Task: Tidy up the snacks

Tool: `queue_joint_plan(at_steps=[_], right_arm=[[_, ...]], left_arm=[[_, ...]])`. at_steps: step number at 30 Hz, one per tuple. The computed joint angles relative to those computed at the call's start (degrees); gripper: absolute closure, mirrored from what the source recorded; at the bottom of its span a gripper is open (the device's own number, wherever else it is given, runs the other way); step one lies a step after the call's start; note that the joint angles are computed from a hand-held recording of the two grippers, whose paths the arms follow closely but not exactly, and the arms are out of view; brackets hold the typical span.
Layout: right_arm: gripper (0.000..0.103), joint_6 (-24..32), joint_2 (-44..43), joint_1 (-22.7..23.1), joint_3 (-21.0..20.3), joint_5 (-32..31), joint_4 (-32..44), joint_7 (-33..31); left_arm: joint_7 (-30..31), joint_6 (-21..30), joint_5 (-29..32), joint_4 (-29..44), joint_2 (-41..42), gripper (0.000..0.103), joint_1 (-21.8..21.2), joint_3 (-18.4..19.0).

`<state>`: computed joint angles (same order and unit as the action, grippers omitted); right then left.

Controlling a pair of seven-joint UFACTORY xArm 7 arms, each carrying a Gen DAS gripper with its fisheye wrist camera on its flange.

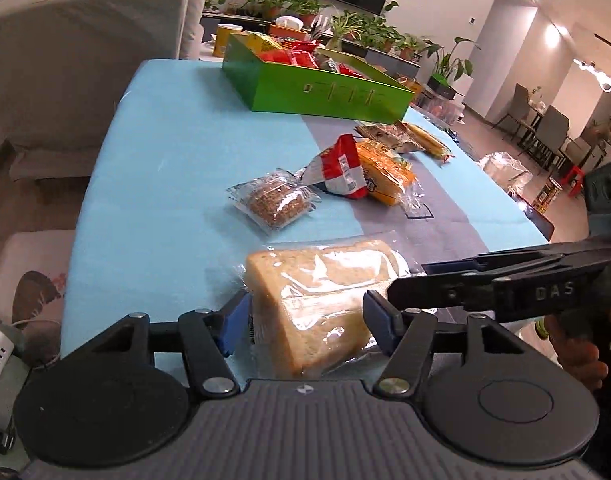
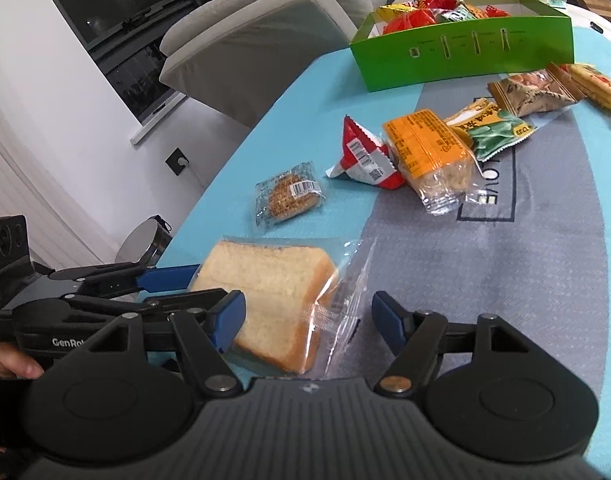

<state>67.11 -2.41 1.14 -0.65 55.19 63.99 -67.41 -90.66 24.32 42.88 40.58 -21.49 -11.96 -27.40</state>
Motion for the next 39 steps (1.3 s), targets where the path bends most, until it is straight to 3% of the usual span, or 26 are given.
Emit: queue_joint_plan(at_steps=[3, 5, 8, 10, 12, 13, 14, 18, 30, 39], right_arm=[[0.046, -0.7, -0.5, 0.2, 0.1, 0.0, -0.4, -0.1], [0.046, -0.4, -0.2, 0.1, -0.1, 0.2, -0.2, 0.3], [0.046, 0.0, -0.1, -0.1, -0.2, 0.3, -0.1, 0.6], [0.046, -0.1, -0.2, 0.0, -0.1, 0.2, -0.2, 0.3], [0.045, -0.2, -0.4, 0.0, -0.1, 0.2, -0.4, 0.0], [0.045, -0.1, -0.3, 0.0, -0.1, 0.3, -0.4, -0.1], [0.045, -0.1, -0.3, 0.1, -0.1, 0.4, -0.3, -0.3], [0.046, -1.4, -1.1, 0.4, 0.1, 0.8, -0.9, -1.2], [0.051, -3.9, 0.3, -0.1, -0.4, 6.5, 2.4, -1.5], [0.051, -5.5, 4.8, -1.7, 0.3, 11.2, 9.9, -0.5]], left_arm=[[0.5, 0.9, -1.1, 0.0, -0.2, 0.037, -0.6, 0.4], [0.2, 4.4, -2.2, 0.8, 0.0, 0.018, -0.9, -0.2], [-1.3, 4.9, -1.5, 0.5, 0.0, 0.016, -1.3, 0.0], [-1.4, 4.2, -1.2, 0.1, -0.1, 0.017, -1.5, 0.5], [-1.2, 2.1, -0.4, -0.2, -0.1, 0.028, -1.6, 0.9], [-1.0, 0.0, 0.0, -0.5, 0.0, 0.040, -1.5, 1.3], [-0.5, -0.6, 0.1, 0.0, 0.4, 0.040, -1.3, 1.2], [1.4, 5.2, 2.8, 4.3, 3.0, 0.047, -1.5, -0.6], [2.8, 6.7, 11.2, 12.5, 7.9, 0.047, -3.7, 3.6], [5.2, 6.5, 17.7, 22.4, 15.2, 0.047, -6.2, 8.8]])
